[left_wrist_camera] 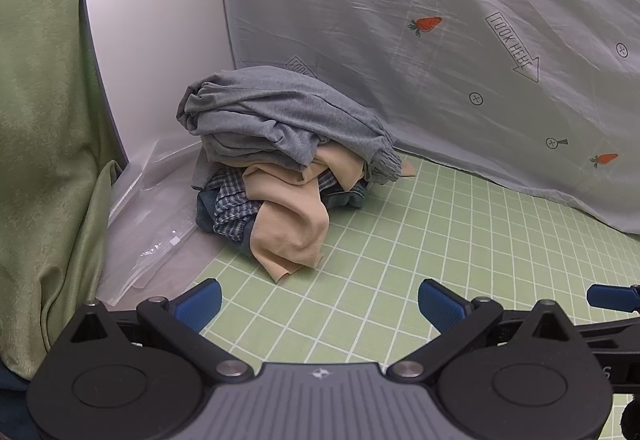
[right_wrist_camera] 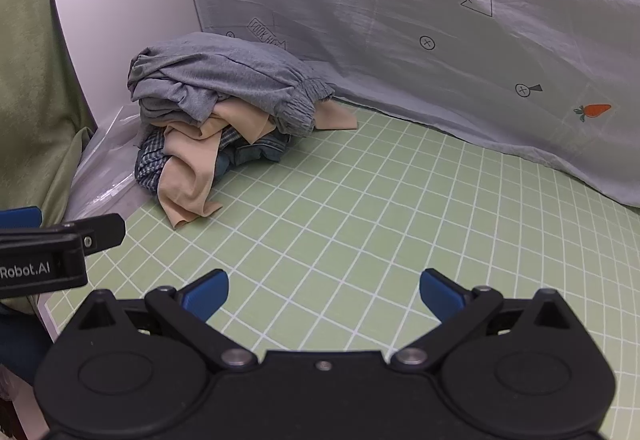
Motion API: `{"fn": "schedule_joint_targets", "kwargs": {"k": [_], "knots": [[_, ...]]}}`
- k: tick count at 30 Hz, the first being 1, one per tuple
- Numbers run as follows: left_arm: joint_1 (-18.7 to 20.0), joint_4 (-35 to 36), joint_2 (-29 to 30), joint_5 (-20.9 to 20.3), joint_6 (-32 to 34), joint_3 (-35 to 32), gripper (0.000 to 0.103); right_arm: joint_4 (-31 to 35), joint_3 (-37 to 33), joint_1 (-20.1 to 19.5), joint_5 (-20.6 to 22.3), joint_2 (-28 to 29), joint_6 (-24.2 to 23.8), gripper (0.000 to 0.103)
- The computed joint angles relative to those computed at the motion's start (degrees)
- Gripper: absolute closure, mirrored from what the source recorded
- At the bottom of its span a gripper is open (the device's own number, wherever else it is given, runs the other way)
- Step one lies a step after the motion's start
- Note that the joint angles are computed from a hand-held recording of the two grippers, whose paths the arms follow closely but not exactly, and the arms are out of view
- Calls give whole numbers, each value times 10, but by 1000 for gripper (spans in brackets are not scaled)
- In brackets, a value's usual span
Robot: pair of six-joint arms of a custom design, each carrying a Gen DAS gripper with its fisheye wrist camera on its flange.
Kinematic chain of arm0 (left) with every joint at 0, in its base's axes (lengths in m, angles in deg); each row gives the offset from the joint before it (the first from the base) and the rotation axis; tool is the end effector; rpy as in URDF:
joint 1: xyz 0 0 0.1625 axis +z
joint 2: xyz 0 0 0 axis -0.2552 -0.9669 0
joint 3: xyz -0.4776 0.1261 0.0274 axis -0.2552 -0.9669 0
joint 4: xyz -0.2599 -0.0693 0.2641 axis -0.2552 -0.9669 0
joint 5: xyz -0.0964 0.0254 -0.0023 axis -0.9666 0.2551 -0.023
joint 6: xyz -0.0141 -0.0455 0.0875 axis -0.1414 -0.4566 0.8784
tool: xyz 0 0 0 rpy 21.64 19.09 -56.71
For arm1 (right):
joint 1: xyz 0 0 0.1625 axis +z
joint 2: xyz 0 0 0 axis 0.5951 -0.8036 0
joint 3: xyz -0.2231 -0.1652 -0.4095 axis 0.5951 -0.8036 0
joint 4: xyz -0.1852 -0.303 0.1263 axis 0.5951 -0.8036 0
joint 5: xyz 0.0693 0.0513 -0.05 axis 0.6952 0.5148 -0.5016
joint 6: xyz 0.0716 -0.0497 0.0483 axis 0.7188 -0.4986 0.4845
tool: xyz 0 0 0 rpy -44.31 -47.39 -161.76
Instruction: Fold clothes
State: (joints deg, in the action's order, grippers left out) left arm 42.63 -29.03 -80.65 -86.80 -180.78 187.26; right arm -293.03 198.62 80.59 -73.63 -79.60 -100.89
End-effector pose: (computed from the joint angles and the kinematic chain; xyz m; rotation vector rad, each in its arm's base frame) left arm -0.0874 -0.2988 0.2489 -0.3070 1.7830 -1.2186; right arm 0.3348 -0.4278 -0.0334 1.3063 -2.4321 0.5658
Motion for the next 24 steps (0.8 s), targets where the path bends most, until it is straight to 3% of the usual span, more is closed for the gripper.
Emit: {"fn": "schedule_joint_targets", "kwargs": {"k": [24], "knots": [[4, -3, 5, -1, -3, -1, 0, 6, -2, -4, 6, 3, 3, 0]]}}
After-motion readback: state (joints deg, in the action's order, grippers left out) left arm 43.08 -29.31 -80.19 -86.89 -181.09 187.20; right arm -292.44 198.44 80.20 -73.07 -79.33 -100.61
